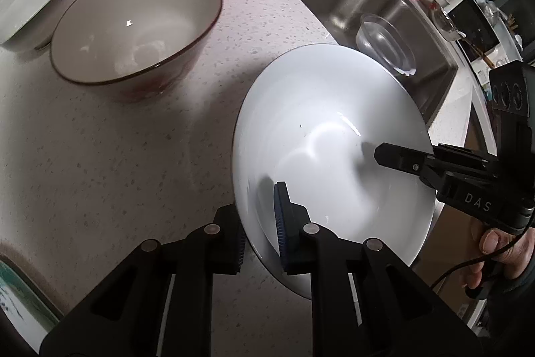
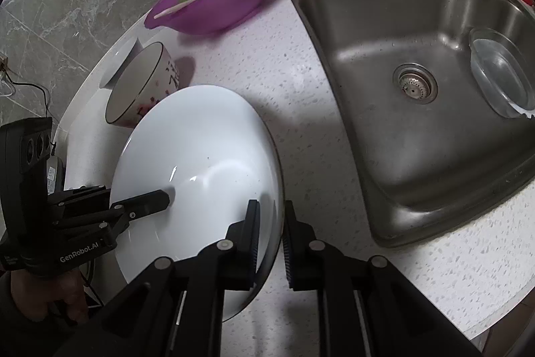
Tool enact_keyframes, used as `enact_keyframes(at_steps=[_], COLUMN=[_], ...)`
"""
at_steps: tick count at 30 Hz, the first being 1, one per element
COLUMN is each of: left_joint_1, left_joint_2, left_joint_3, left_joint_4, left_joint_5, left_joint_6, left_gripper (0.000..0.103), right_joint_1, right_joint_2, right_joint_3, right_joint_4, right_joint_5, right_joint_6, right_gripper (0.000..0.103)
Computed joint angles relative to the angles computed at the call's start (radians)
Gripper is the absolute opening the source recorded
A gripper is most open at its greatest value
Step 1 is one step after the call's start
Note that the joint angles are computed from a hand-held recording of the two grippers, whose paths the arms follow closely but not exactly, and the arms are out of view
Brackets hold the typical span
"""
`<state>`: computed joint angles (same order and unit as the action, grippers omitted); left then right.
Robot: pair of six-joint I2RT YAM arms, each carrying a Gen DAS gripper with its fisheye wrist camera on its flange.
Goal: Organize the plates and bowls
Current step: 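Lift the large white bowl with both grippers and set it beside the teal plates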
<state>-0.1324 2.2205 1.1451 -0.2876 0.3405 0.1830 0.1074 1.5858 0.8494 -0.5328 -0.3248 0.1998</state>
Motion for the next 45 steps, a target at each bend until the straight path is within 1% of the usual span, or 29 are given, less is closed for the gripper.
enact_keyframes(at_steps=[5, 8, 16, 20, 26, 31, 34, 41, 45], left_joint_1=[0.052, 0.093, 0.217, 0.254, 0.328, 0.369, 0.391, 0.427, 0.402], left_joint_2=[-0.074, -0.113, -0.157, -0.174, -0.214, -0.217, -0.219, -0.187, -0.166], left_joint_3=[-0.056, -0.099, -0.179, -0.175, -0.149, -0.128, -0.136, -0.115, -0.108], left_joint_4=[-0.014, -0.027, -0.06, -0.094, -0.195, -0.257, -0.267, -0.271, -0.253], left_joint_5=[-0.004, -0.006, -0.02, -0.006, 0.024, 0.019, 0.011, -0.01, -0.016], left_joint_6=[0.02, 0.034, 0.069, 0.063, 0.087, 0.127, 0.145, 0.145, 0.108], left_gripper=[0.012, 0.012, 0.012, 0.012, 0.012, 0.012, 0.012, 0.012, 0.012], right_joint_1=[0.052, 0.11, 0.208, 0.214, 0.249, 0.263, 0.278, 0.319, 0.325], right_joint_2=[-0.024, -0.024, 0.046, 0.077, 0.076, 0.103, 0.126, 0.165, 0.184], right_joint_3=[0.005, 0.026, 0.07, 0.111, 0.183, 0.223, 0.246, 0.306, 0.324], right_joint_4=[-0.026, -0.047, -0.032, -0.067, -0.172, -0.218, -0.241, -0.283, -0.286], right_joint_5=[-0.01, -0.005, -0.042, -0.087, -0.088, -0.093, -0.09, -0.086, -0.082], right_joint_6=[0.027, 0.046, 0.113, 0.15, 0.151, 0.163, 0.163, 0.165, 0.152], right_gripper=[0.01, 0.01, 0.01, 0.01, 0.011, 0.011, 0.011, 0.012, 0.012])
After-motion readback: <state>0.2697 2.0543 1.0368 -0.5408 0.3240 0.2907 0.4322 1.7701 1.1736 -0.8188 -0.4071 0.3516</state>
